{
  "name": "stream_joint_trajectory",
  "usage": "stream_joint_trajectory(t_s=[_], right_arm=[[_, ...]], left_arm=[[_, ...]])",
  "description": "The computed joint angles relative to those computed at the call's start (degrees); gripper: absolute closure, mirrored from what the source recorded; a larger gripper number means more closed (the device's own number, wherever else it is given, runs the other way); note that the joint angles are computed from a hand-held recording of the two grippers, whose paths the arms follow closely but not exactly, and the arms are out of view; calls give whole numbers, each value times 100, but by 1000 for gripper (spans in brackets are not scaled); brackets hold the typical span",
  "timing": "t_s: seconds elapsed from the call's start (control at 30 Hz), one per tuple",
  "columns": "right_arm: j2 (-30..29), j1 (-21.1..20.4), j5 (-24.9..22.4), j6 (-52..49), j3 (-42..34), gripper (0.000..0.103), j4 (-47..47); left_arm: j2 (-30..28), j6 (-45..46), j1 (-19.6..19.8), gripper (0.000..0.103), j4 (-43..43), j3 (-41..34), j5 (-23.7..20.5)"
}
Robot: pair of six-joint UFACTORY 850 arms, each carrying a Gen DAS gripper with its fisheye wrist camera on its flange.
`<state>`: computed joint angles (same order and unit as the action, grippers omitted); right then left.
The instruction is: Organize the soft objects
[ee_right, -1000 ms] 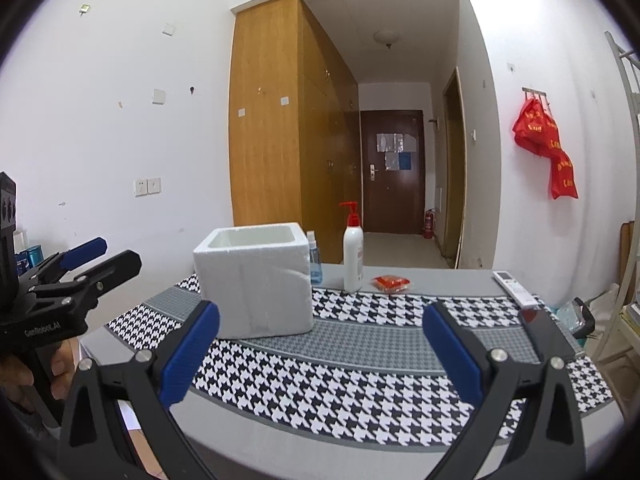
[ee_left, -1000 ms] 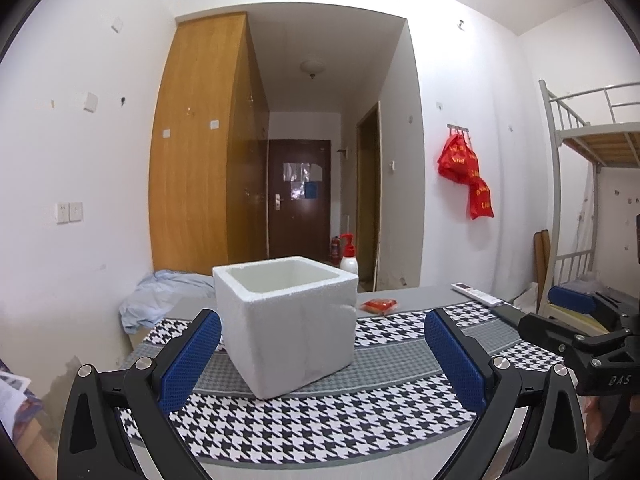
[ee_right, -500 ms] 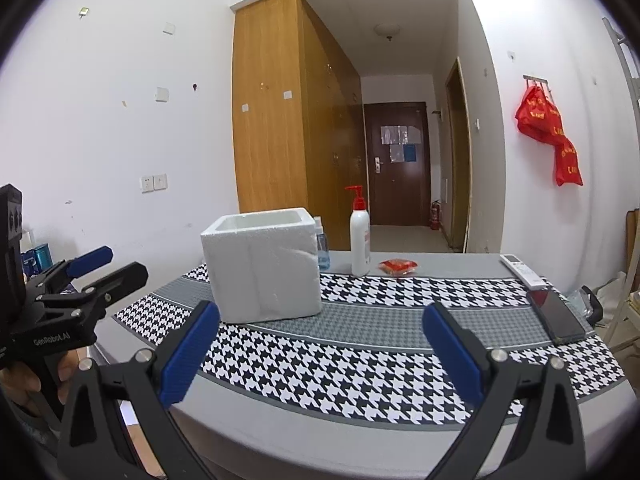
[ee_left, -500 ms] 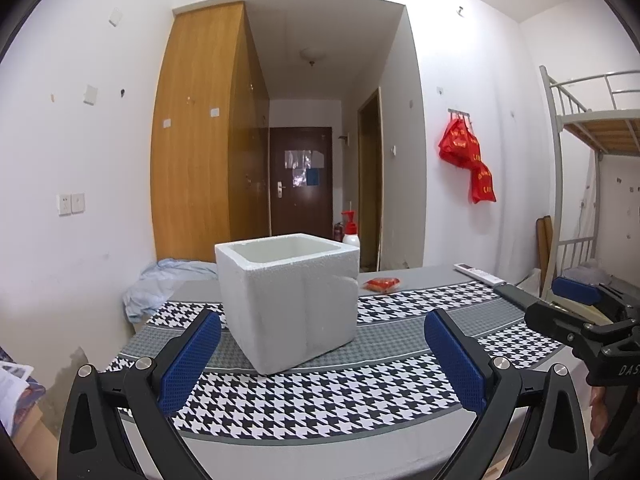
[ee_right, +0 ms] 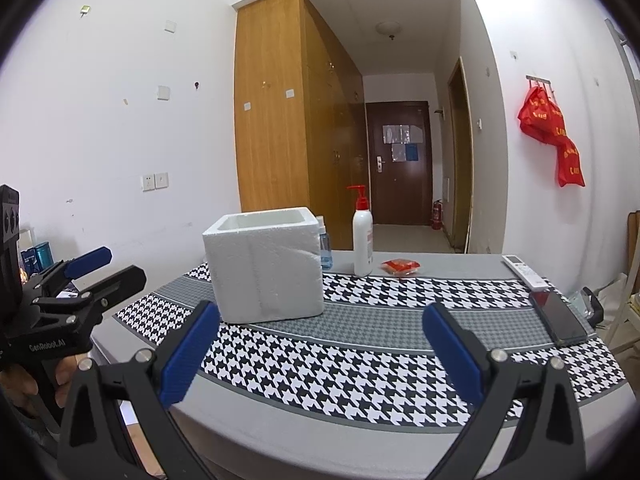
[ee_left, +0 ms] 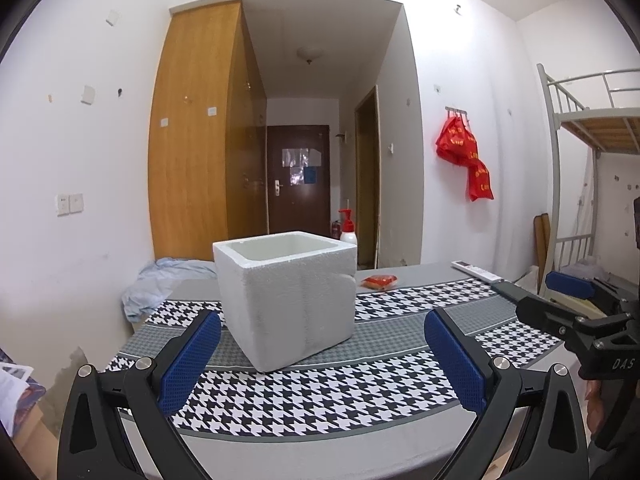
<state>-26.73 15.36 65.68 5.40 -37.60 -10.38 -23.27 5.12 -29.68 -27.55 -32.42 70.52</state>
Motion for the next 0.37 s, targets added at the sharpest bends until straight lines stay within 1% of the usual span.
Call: stream_joint_trajectory(t_s=[0.3, 0.37], right_arm=[[-3, 6, -24, -15, -10, 0, -14], [-15, 11, -95, 19, -35, 0, 19]], left_arm=[[-16, 53, -23, 1, -42, -14, -4], [-15, 75, -20, 1, -51, -24, -55]])
